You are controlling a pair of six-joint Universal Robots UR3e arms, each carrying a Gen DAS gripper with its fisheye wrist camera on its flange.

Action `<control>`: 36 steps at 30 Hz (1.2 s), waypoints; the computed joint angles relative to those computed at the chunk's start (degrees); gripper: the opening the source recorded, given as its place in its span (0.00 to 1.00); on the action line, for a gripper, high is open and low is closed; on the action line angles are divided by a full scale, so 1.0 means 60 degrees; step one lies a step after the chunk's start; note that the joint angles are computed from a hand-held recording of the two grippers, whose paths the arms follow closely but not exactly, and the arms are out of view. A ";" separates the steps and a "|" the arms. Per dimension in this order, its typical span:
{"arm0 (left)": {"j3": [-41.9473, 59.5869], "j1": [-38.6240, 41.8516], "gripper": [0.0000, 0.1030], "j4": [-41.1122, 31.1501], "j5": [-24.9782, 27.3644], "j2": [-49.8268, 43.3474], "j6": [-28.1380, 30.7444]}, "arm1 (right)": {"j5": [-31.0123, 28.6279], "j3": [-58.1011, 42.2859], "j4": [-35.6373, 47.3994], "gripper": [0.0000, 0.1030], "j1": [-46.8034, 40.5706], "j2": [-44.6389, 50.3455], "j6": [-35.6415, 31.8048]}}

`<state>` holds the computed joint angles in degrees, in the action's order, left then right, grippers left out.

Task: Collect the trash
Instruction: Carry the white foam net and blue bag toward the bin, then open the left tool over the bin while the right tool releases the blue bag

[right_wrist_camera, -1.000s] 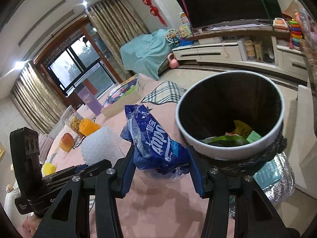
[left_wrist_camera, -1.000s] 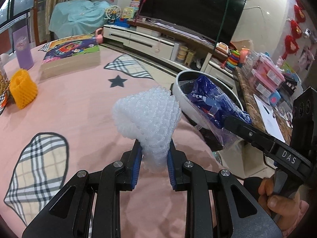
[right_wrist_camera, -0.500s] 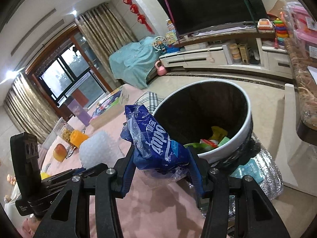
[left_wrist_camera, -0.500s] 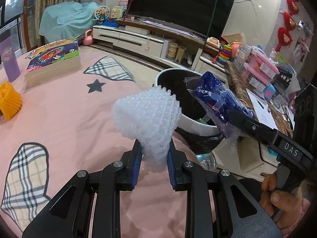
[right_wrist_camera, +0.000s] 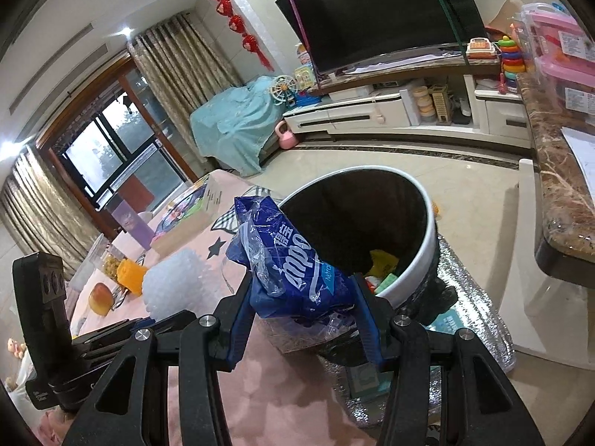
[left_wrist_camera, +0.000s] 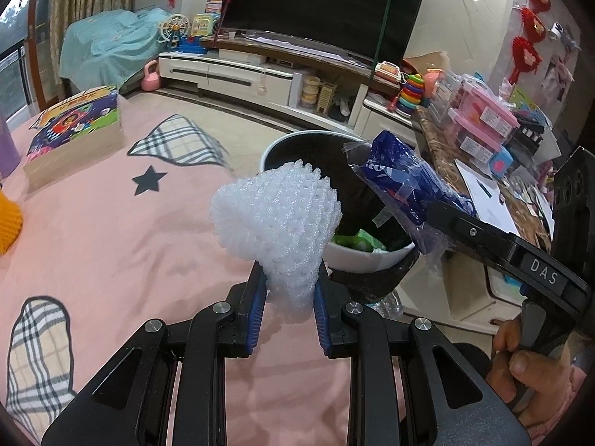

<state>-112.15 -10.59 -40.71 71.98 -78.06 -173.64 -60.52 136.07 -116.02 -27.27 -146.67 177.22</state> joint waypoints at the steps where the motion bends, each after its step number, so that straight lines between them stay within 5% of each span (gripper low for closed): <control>1: 0.0072 -0.0058 0.22 0.0021 0.0026 -0.0087 -0.0029 | 0.0005 -0.0041 0.0004 0.49 -0.0047 0.0060 -0.0037; 36: 0.3428 -0.1446 0.23 -0.0219 0.0926 -0.3479 -0.0453 | -0.1468 -0.0834 -0.2507 0.49 0.0811 0.3804 0.0258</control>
<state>-91.58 -19.26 -42.03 77.54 -98.94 -176.36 -69.33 131.07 -131.06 -22.41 -123.84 178.77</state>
